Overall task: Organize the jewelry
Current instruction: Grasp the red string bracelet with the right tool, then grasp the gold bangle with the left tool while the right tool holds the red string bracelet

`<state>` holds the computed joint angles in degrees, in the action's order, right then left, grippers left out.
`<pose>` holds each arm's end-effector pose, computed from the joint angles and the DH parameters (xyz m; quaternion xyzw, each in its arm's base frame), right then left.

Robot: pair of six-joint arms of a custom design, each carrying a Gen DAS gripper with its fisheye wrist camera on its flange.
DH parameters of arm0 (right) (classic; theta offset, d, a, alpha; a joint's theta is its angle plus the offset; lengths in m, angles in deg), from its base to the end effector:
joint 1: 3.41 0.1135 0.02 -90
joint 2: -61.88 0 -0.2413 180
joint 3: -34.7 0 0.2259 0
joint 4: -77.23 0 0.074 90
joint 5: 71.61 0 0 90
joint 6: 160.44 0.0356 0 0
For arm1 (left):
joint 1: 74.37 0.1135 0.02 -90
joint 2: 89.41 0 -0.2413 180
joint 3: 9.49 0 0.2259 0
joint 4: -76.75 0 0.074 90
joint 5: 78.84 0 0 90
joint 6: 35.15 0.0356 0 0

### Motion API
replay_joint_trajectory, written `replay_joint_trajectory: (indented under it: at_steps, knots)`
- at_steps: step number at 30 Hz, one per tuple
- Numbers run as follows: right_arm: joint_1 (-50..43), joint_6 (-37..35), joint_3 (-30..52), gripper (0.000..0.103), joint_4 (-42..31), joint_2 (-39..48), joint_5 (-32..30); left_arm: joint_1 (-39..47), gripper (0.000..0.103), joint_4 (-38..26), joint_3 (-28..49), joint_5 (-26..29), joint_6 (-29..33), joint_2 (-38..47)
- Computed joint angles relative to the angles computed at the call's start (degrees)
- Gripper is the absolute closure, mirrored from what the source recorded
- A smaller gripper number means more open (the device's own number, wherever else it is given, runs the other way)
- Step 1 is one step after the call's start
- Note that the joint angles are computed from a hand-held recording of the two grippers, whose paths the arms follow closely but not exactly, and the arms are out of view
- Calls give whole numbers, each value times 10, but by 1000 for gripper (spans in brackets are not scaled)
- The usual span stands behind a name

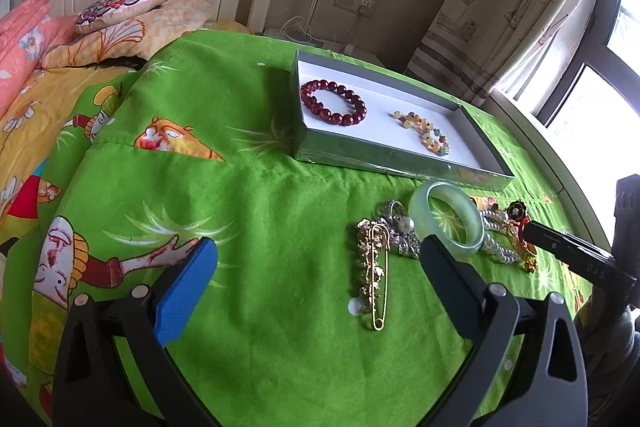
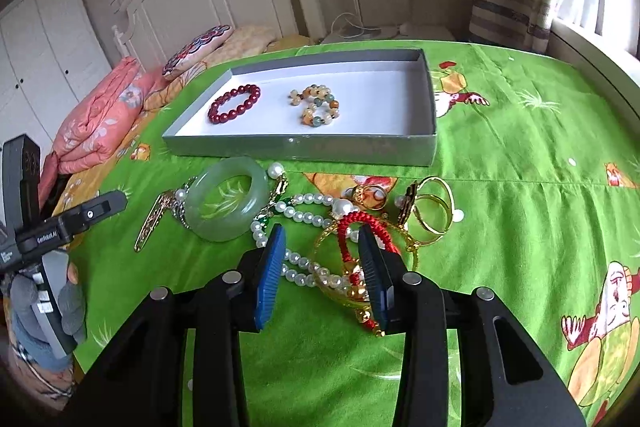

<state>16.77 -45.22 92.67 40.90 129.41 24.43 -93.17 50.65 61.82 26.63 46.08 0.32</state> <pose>0.2141 0.0747 0.2204 0.0605 0.9238 0.0997 0.3648 0.2908 -0.1090 0.2075 0.1317 0.9058 -0.2118 0.3424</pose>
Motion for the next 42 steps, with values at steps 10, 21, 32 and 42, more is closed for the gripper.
replay_joint_trajectory:
  at_steps: [10,21,32,42]
  knots:
    - [0,9,36,80,-26,51,2,0,3,9,-8,-1,-1,-6]
    - [-22,-8,0,96,42,40,-32,-1,3,9,-9,-2,-2,-9]
    - [-3,-24,-43,96,42,-196,-10,-5,3,26,-26,-7,3,-24]
    - [-94,-30,-84,96,5,-247,-71,-180,3,23,-31,-85,75,-63]
